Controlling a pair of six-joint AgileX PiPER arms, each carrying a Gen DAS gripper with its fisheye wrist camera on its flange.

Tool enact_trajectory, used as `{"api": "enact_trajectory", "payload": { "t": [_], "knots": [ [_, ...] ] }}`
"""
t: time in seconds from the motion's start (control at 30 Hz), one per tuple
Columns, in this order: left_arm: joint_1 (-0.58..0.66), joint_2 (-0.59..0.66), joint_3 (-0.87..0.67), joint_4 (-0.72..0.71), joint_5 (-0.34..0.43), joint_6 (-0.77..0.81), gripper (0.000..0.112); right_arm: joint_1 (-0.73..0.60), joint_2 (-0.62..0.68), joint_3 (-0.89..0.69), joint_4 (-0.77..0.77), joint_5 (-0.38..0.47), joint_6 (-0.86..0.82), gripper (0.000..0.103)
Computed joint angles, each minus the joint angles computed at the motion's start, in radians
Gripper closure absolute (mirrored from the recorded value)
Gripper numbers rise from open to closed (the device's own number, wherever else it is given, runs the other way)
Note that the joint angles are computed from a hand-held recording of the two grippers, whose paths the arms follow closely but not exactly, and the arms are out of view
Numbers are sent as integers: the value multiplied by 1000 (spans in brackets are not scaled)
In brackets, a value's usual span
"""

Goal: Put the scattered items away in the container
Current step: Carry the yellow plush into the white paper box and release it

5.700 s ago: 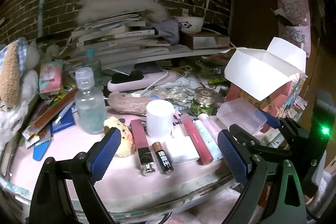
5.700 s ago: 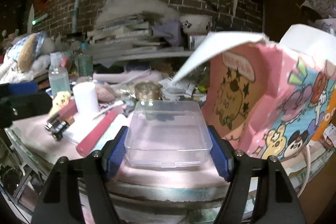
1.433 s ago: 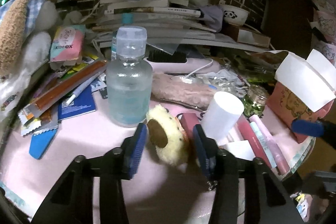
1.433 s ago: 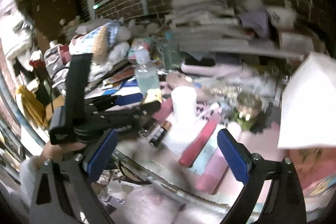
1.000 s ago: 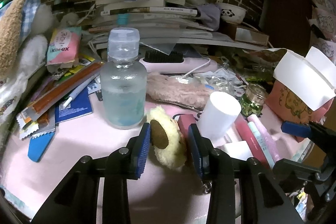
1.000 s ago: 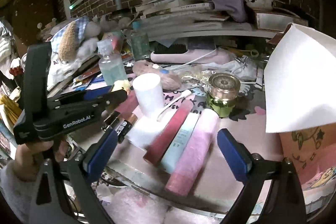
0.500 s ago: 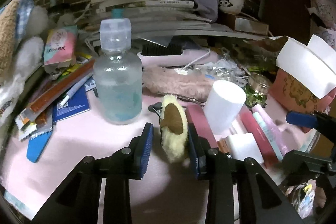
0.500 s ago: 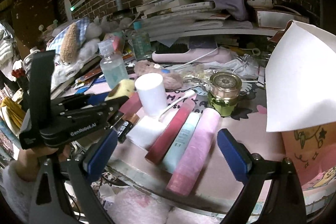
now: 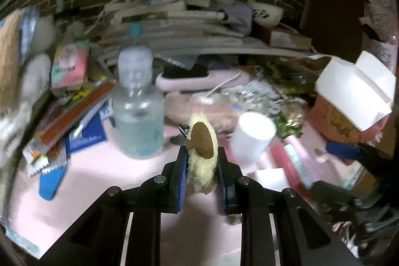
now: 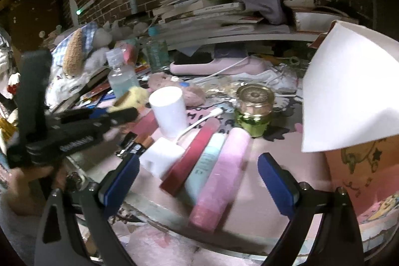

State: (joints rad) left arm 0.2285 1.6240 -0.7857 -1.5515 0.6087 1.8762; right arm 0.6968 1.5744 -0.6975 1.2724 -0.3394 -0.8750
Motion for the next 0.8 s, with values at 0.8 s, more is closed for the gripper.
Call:
{"api": "enact_trajectory", "payload": {
  "t": [0.8],
  "knots": [
    [-491, -10, -555, 648, 277, -708, 96, -46, -89, 87, -24, 4, 108, 8]
  ]
}}
